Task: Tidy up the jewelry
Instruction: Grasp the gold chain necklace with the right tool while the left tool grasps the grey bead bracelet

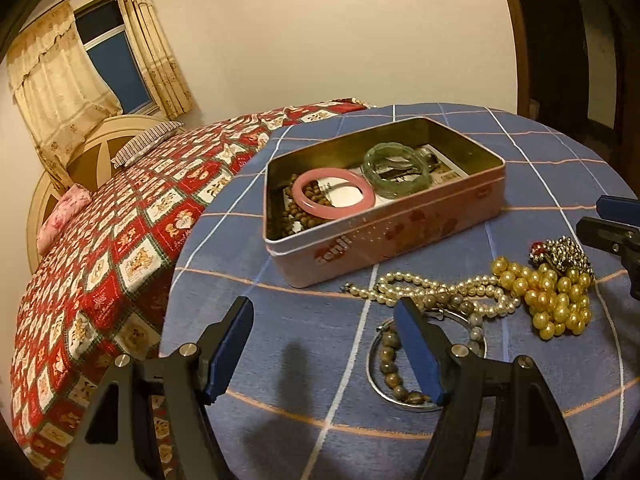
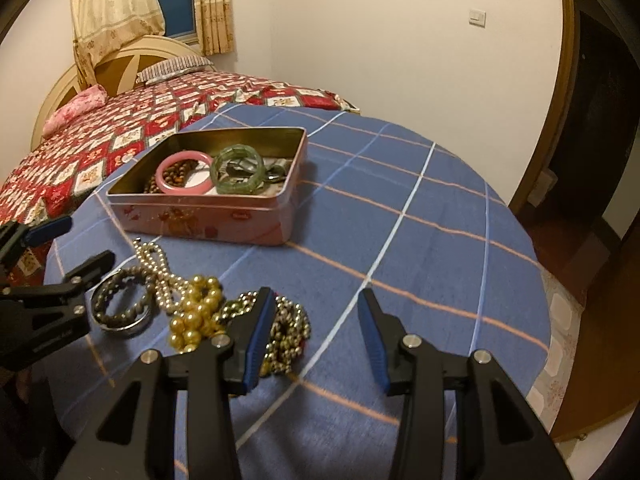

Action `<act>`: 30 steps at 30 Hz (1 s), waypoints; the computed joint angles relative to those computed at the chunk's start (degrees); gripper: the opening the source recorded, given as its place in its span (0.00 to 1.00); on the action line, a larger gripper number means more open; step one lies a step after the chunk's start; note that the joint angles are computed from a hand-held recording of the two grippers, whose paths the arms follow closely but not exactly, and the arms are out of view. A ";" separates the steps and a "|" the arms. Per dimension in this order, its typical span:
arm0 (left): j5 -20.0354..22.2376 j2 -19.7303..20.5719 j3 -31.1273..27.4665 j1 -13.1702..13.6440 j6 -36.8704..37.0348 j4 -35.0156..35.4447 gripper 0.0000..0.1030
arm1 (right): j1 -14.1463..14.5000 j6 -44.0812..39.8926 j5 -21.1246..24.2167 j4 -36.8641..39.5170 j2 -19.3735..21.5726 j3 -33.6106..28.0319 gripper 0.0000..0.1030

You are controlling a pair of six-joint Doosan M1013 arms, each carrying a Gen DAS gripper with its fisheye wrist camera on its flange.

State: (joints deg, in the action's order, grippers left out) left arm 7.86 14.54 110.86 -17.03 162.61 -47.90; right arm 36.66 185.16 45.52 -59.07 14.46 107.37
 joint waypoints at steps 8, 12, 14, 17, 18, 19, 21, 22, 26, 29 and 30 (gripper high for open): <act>0.26 0.92 -0.21 0.08 -1.58 1.24 0.71 | -0.35 -2.75 -3.37 1.51 1.13 -0.58 0.45; 0.54 0.91 -0.07 0.12 4.38 -4.54 0.66 | -0.65 -1.49 -4.10 1.11 1.20 -0.29 0.45; 2.00 0.86 -0.11 0.23 7.41 -7.13 0.57 | -0.84 -0.67 -4.35 0.96 1.11 -0.07 0.45; 3.18 0.84 0.01 0.17 10.20 -9.01 0.48 | -1.00 -0.03 -5.20 0.66 0.95 0.30 0.43; 4.05 0.87 -0.03 0.29 10.64 -9.23 0.43 | -0.93 -0.17 -5.42 0.47 0.95 0.34 0.39; 4.60 0.92 -0.08 0.28 10.32 -8.72 0.32 | -0.85 -0.45 -5.56 0.33 0.97 0.34 0.35; 6.00 1.04 -0.32 0.42 10.83 -9.06 0.19 | -0.68 -1.26 -5.95 0.05 1.13 0.20 0.19; 6.99 1.09 -0.50 0.58 10.98 -9.17 0.09 | -0.57 -1.43 -5.73 -0.10 1.22 0.12 0.19; 10.63 1.34 -1.13 1.63 10.85 -10.17 0.00 | -0.91 -0.38 -7.25 -0.60 0.81 0.69 0.16; 11.60 1.02 -1.11 2.28 13.22 -13.50 0.00 | -0.80 0.75 -7.18 -1.42 0.61 0.97 0.12; 12.00 0.94 -1.16 2.41 13.60 -13.93 0.00 | -0.81 0.76 -7.19 -1.35 0.65 0.89 0.12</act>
State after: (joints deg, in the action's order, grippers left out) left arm 19.87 15.48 109.70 -14.62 176.21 -61.83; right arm 35.85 185.92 38.33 -60.43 15.11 108.27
